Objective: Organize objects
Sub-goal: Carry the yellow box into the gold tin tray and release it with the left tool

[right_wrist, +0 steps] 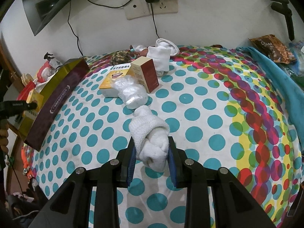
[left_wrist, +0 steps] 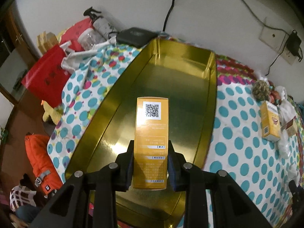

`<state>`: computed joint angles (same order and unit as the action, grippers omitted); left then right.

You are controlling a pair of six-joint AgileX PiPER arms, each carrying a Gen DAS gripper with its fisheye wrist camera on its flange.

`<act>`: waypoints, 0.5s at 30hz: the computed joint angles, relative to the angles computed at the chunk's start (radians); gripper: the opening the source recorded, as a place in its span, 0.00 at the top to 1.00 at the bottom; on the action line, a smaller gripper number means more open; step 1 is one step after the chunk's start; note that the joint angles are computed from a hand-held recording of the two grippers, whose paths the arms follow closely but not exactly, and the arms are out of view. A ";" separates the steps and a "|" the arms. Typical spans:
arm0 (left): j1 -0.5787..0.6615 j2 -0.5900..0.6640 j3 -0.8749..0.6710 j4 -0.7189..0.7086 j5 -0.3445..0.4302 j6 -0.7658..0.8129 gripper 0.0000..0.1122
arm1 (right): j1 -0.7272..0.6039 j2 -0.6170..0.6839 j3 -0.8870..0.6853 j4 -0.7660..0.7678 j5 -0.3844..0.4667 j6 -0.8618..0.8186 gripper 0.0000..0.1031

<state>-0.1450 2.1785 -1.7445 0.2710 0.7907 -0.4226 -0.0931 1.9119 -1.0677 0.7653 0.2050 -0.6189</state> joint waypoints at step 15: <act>0.024 0.032 0.024 -0.029 -0.008 0.033 0.70 | 0.023 0.004 -0.006 -0.128 -0.002 0.142 0.73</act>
<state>-0.1206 2.2109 -1.7206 0.2417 0.7823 -0.3894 -0.0698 1.9160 -1.0735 0.6372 0.2028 -0.4774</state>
